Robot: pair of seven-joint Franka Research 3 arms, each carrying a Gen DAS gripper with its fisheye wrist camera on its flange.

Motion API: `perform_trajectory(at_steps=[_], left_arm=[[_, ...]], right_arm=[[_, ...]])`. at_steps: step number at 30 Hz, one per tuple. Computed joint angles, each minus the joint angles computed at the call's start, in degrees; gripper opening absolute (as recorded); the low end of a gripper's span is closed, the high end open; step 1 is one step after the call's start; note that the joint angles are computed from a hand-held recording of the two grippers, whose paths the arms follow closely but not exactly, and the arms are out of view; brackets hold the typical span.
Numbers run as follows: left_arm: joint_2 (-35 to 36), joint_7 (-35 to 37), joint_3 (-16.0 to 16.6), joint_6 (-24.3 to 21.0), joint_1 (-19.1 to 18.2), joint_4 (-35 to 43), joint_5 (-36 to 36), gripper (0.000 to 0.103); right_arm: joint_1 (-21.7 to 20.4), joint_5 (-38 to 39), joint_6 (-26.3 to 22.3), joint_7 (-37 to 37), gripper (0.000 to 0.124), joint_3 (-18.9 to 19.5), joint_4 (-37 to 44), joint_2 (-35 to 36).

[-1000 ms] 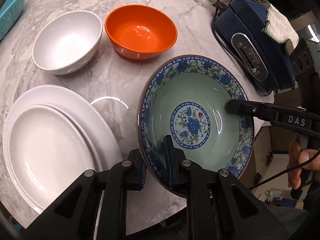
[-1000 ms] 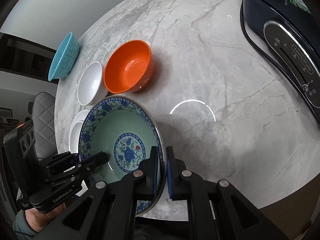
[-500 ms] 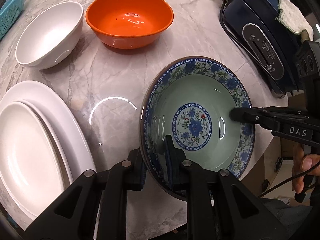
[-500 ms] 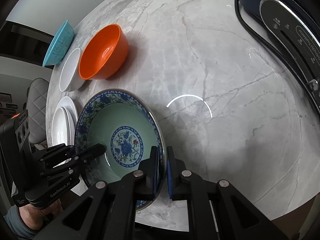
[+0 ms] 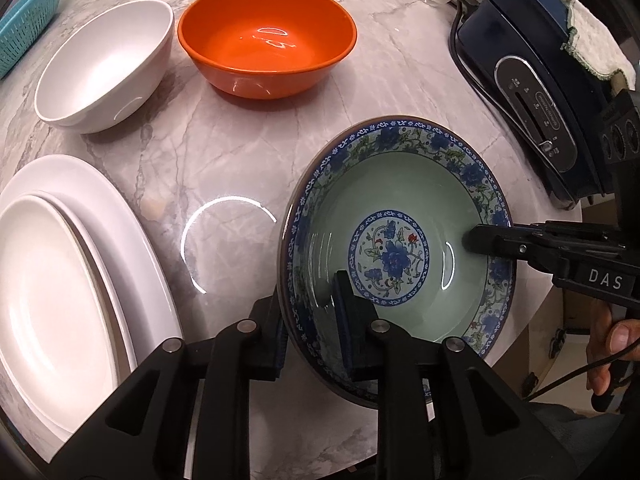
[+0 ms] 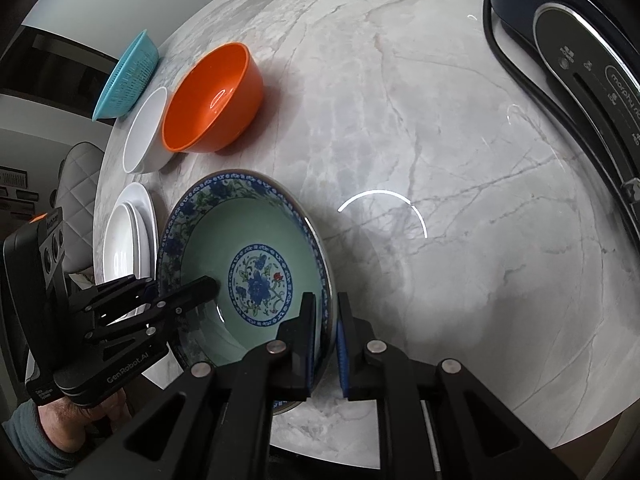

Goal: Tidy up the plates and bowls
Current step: 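Lift the patterned bowl with both tools and carry it beside the plates, then lower the patterned bowl onto the table and open both tools, then move both tools to the rim of the white bowl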

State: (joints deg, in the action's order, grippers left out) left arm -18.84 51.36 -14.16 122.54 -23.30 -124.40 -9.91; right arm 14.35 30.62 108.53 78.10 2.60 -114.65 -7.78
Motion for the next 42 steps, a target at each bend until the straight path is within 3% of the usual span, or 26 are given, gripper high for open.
perform_trajectory(at_steps=[1, 3, 4, 5, 10, 13, 15, 18, 23, 30, 37, 42], left_arm=[[-0.5, -0.3, -0.1, 0.2, 0.1, -0.2, 0.3, 0.024], [-1.9, -0.6, 0.0, 0.4, 0.2, -0.8, 1.1, 0.041], [-2.3, -0.9, -0.1, 0.7, 0.3, -0.8, 1.6, 0.056], [-2.7, -0.9, -0.1, 0.8, 0.4, -1.0, 2.0, 0.061], [-4.9, 0.3, 1.1, -0.6, 0.3, -0.6, 1.7, 0.061], [-7.5, 2.5, 2.5, 0.4, 0.6, -0.6, 1.3, 0.075], [-9.7, 5.2, 4.3, 1.7, 1.0, -1.0, 0.6, 0.076], [-12.1, 11.2, 8.3, 2.8, 1.5, -1.1, -2.0, 0.086], [-12.2, 20.6, 13.4, -1.4, 5.4, 2.8, -3.2, 0.087], [-8.2, 28.0, 15.9, -6.8, 14.0, 7.4, -1.7, 0.087], [-4.5, 31.2, 15.1, -9.1, 18.5, 5.1, -2.4, 0.083], [-2.7, 30.8, 14.0, -9.0, 19.8, 4.0, -3.7, 0.078]], right_arm=[[0.0, 0.1, -0.1, -0.1, 0.013, 0.0, 0.0, 0.0], [0.1, 0.4, 0.1, -0.4, 0.019, 0.0, -0.3, -0.5], [0.1, 0.6, 0.5, -0.6, 0.023, 0.0, -0.5, -0.7], [0.1, 0.9, 0.8, -1.0, 0.025, -0.1, -0.6, -0.9], [0.0, 1.6, 1.4, -0.5, 0.033, -0.2, -0.6, -1.6], [-0.1, 1.8, 2.7, 0.6, 0.047, -0.3, -1.0, -3.0], [-0.2, 1.7, 4.3, 1.7, 0.053, -0.2, -1.1, -4.2], [-0.2, 2.0, 7.2, 4.4, 0.059, -0.1, -0.7, -5.9], [0.8, 1.2, 11.2, 8.0, 0.059, 0.9, 3.2, -6.1], [3.3, 0.1, 14.4, 14.5, 0.059, 2.7, 8.5, -3.3], [6.4, 8.6, 8.9, 15.4, 0.056, 3.5, 20.5, 8.2], [8.1, 3.5, 1.7, 16.1, 0.053, 5.6, 38.1, 22.7]])
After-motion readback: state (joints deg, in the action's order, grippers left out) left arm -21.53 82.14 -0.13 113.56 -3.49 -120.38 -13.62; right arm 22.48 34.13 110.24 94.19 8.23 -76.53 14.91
